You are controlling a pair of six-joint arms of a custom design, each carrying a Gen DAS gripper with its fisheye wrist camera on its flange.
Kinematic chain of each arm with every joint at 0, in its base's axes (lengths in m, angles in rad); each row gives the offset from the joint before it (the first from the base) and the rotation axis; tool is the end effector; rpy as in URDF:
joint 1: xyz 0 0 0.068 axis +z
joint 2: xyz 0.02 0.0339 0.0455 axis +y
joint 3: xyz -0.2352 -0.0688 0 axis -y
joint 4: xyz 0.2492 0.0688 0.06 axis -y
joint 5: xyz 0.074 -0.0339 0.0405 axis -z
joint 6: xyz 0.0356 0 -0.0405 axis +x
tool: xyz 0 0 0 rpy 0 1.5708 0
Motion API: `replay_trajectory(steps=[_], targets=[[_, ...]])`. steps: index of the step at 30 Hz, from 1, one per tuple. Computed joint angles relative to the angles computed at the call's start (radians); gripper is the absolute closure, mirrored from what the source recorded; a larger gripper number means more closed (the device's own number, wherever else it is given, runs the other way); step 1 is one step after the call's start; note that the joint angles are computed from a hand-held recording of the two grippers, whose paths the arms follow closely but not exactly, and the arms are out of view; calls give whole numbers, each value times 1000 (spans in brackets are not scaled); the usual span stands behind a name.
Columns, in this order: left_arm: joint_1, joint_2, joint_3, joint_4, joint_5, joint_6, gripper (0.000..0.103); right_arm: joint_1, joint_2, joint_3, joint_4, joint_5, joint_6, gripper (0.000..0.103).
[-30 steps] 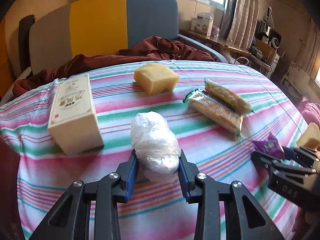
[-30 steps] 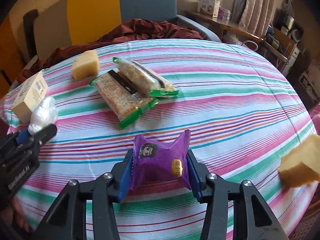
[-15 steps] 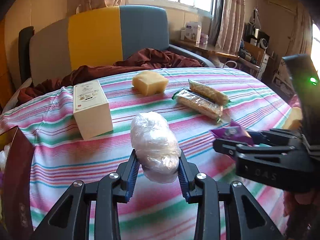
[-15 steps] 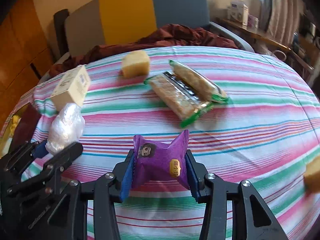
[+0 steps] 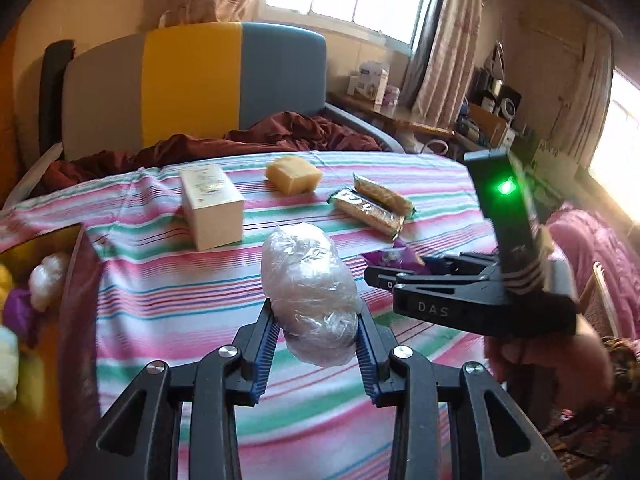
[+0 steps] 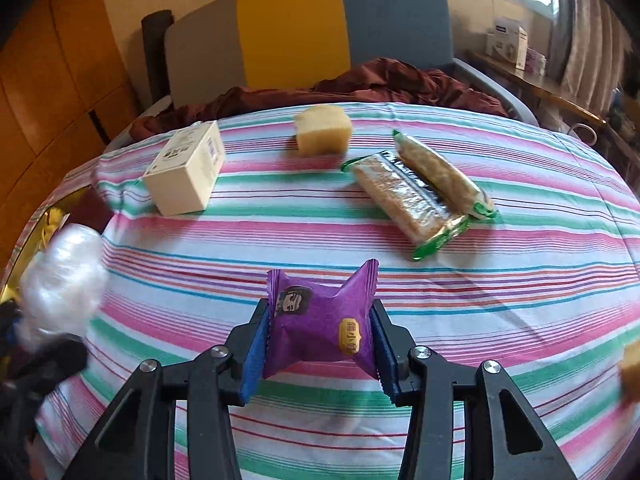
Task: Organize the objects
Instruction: 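Carry the wrapped bag into the gold tray and open the left gripper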
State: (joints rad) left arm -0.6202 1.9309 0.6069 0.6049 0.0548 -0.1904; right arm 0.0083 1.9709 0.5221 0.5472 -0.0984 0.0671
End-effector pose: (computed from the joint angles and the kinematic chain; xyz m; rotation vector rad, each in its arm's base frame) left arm 0.2465 -0.1785 0.0345 0.5265 2.2761 -0.4766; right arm 0.2693 0.0057 0.0043 0.0304 2.4725 0.1540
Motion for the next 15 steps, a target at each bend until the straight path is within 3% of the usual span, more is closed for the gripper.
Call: replay_trajectory(steps=[10,15], targets=[[225,-224,-166,-29,84,7,67,56,21,-5,32,2,-12,56],[353,-248,-172,-65,126,18,67,81,4,-31,68,5,-18,56]])
